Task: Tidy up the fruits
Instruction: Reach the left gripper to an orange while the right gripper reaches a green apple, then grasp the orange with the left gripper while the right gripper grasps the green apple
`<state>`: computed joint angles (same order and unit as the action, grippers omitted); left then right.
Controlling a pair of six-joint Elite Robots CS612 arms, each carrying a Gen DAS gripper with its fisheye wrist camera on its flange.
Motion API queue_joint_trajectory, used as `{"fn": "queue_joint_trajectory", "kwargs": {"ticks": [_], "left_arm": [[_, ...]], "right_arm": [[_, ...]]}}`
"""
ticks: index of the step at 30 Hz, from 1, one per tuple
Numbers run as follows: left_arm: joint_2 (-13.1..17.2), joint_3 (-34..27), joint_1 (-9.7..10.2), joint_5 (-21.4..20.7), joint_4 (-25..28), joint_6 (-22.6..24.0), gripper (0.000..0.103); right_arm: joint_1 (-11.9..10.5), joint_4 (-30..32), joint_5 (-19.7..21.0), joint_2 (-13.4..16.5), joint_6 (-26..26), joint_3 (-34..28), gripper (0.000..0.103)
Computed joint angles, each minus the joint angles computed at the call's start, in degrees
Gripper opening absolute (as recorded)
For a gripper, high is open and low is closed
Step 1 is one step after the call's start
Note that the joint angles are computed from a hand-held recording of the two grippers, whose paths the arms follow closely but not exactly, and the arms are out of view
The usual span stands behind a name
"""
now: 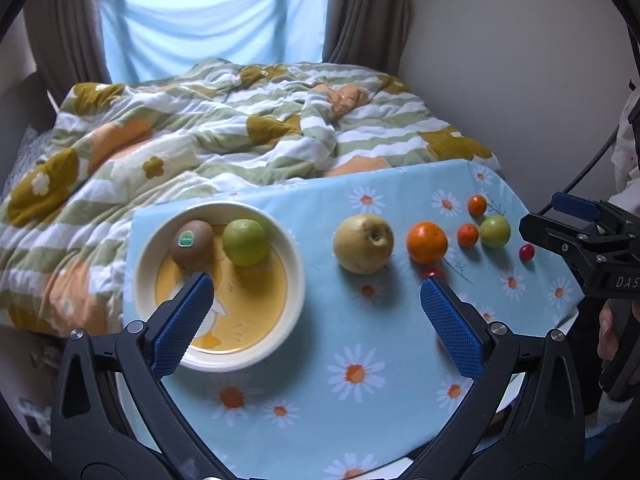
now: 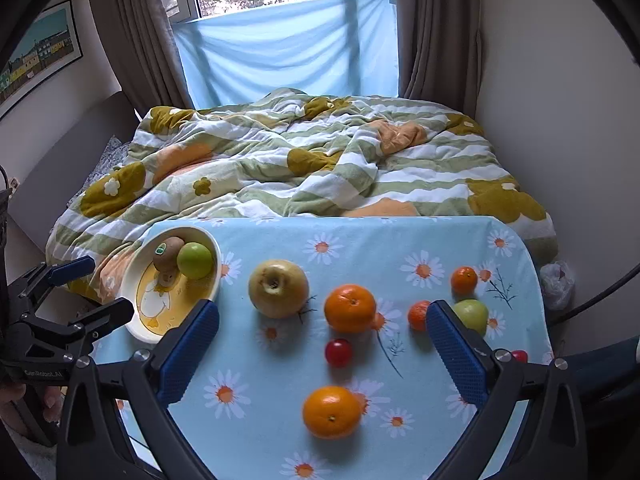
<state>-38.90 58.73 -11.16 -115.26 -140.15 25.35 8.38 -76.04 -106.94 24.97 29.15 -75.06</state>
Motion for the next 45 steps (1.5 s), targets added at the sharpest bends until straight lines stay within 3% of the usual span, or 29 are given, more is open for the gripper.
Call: {"fn": "queue_joint_trajectory", "kwargs": {"ticks": [8,16,23,31,39,41,45], "left_arm": [[-4.3,9.3,-3.57,3.0,-3.7,-4.5,0.103],[-6.5,15.9,-6.3,6.2,-6.9,-9.5,0.103],[-6.2,17.9,-7.89,8.3,-6.0,-13.1,0.103],[-4.4,17.7,-9.28,9.8,-4.3,-16.0,0.103],[-3.5,17.7,-9.54,10.5,-3.4,-18.0,0.082],[-3.7,18.5,-9.79,11.9,-5.1,-17.7,0.066],[-3.9,19.0,-9.95,12.9,-6.3,-17.1,0.066]], "right_arm": [[-3.5,5.1,4.3,4.4,-6.6,-9.6,0.103],[-6.9,8.0,8.3,7.6,-13.1,-14.5,0.103],[-8.9,8.7,10.8,9.5,-17.5,-15.3,0.103],[-10.2,8.3,13.2,11.0,-19.1,-14.6,0.103],[-10.8,8.0,15.0,11.1,-20.8,-12.9,0.103],[-10.8,7.9,15.3,11.1,-21.2,-12.4,0.103],[-10.8,8.3,16.0,11.1,-22.4,-11.5,0.092]]}}
